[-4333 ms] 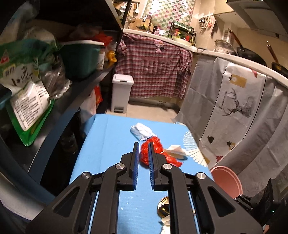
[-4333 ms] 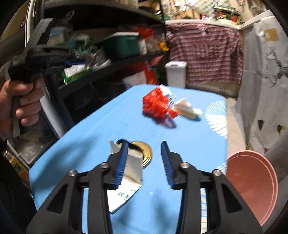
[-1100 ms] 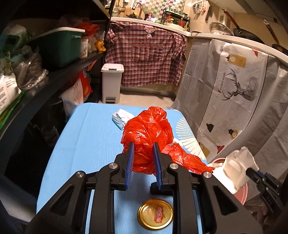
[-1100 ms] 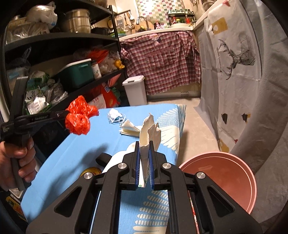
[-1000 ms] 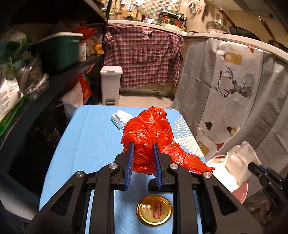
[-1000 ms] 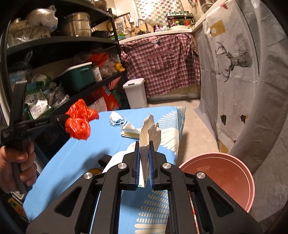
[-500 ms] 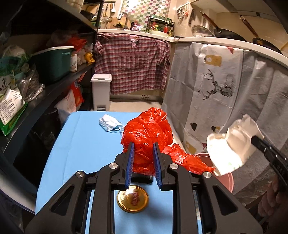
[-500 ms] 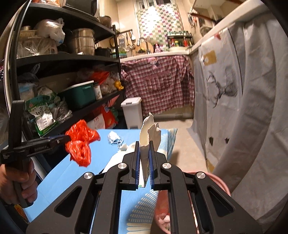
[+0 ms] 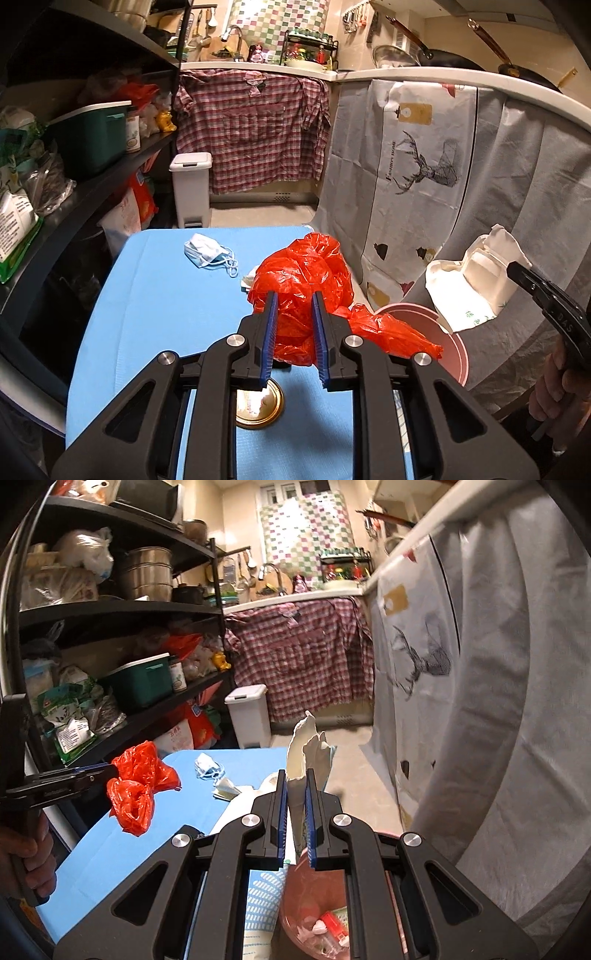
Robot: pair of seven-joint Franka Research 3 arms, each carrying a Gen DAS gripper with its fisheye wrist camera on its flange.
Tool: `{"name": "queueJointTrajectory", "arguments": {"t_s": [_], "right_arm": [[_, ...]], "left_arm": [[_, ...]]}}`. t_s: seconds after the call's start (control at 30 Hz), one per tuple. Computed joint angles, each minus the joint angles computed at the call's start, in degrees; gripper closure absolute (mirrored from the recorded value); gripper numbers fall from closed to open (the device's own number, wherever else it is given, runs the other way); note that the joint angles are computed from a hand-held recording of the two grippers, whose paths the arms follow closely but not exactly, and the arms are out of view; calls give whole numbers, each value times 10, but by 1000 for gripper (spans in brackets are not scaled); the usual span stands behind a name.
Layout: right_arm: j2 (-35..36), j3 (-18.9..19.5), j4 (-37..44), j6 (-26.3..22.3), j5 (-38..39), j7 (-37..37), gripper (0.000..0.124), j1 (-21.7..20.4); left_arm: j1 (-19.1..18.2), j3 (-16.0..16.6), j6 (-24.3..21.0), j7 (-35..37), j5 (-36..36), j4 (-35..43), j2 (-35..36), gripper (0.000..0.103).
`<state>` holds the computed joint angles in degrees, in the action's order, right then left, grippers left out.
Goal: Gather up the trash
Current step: 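Lift the white paper bag in the right tool over the bin while the left tool lifts the red bag, then carry the red plastic bag in the left tool over the bin beside the right tool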
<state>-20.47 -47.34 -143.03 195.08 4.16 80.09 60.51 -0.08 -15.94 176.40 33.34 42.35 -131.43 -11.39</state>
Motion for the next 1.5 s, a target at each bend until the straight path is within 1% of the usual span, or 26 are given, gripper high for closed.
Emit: {"name": "queueJointTrajectory", "arguments": {"t_s": [0.17,0.2,0.23,0.3,0.4,0.47,0.53,0.57,0.63,0.67,0.73,0.8,0.83,0.9,0.97,1.1,1.17,1.2,1.23,1.27,1.37,1.4,1.43,1.47,1.5], "right_arm": [[13,-6,2,-2,-1,3,115,-5],[14,-8,3,-4,1,5,115,-5],[14,-14,4,-5,1,7,115,-3],[18,-16,5,-5,5,9,115,-6],[25,-18,10,-16,14,10,115,-11],[29,-19,12,-22,23,5,115,-14],[26,-31,13,-25,31,-2,115,-5],[25,-31,12,-24,36,-7,115,-5],[22,-36,11,-24,46,-12,115,-3],[21,-37,11,-24,50,-14,115,-1],[21,-35,10,-23,58,-18,115,-4],[22,-33,9,-20,61,-20,115,-6],[24,-27,9,-20,63,-19,115,-11],[27,-27,11,-21,64,-16,115,-11],[27,-30,11,-20,63,-14,115,-9],[31,-31,12,-20,61,-10,115,-10],[31,-35,12,-22,60,-9,115,-9],[31,-37,12,-22,60,-9,115,-7],[31,-40,12,-22,61,-9,115,-5],[32,-40,13,-23,62,-9,115,-5],[36,-40,15,-24,63,-9,115,-5],[38,-40,16,-25,64,-9,115,-5],[39,-40,17,-25,65,-9,115,-4],[40,-40,17,-26,66,-9,115,-5],[41,-40,18,-26,66,-8,115,-4]], "left_arm": [[-7,-2,-9,2,8,14,19,89],[-9,-1,-10,1,10,18,24,94],[-13,0,-12,0,12,20,26,102],[-24,6,-14,11,5,28,37,103],[-34,7,-25,6,23,45,57,103],[-47,16,-26,17,9,52,71,103],[-59,26,-22,35,-11,54,80,103],[-68,33,-18,68,-50,53,87,103],[-79,40,-16,103,-100,53,97,103],[-84,42,-15,122,-126,54,103,102],[-90,43,-15,144,-154,58,115,96],[-94,44,-13,159,-168,66,130,81],[-97,45,-11,161,-169,68,135,78],[-100,42,-10,184,-192,75,147,66],[-102,37,-9,208,-216,84,159,57],[-113,35,-25,230,-228,111,189,45],[-117,34,-33,239,-235,122,203,43],[-118,33,-40,244,-239,130,210,39],[-115,27,-47,255,-252,135,216,37],[-106,14,-52,278,-277,140,224,36],[-108,14,-63,294,-295,151,235,36],[-100,3,-62,312,-315,151,237,39],[-94,-4,-61,328,-330,151,239,44],[-95,-3,-63,333,-334,153,240,51],[-110,13,-64,317,-316,154,239,56]]}}
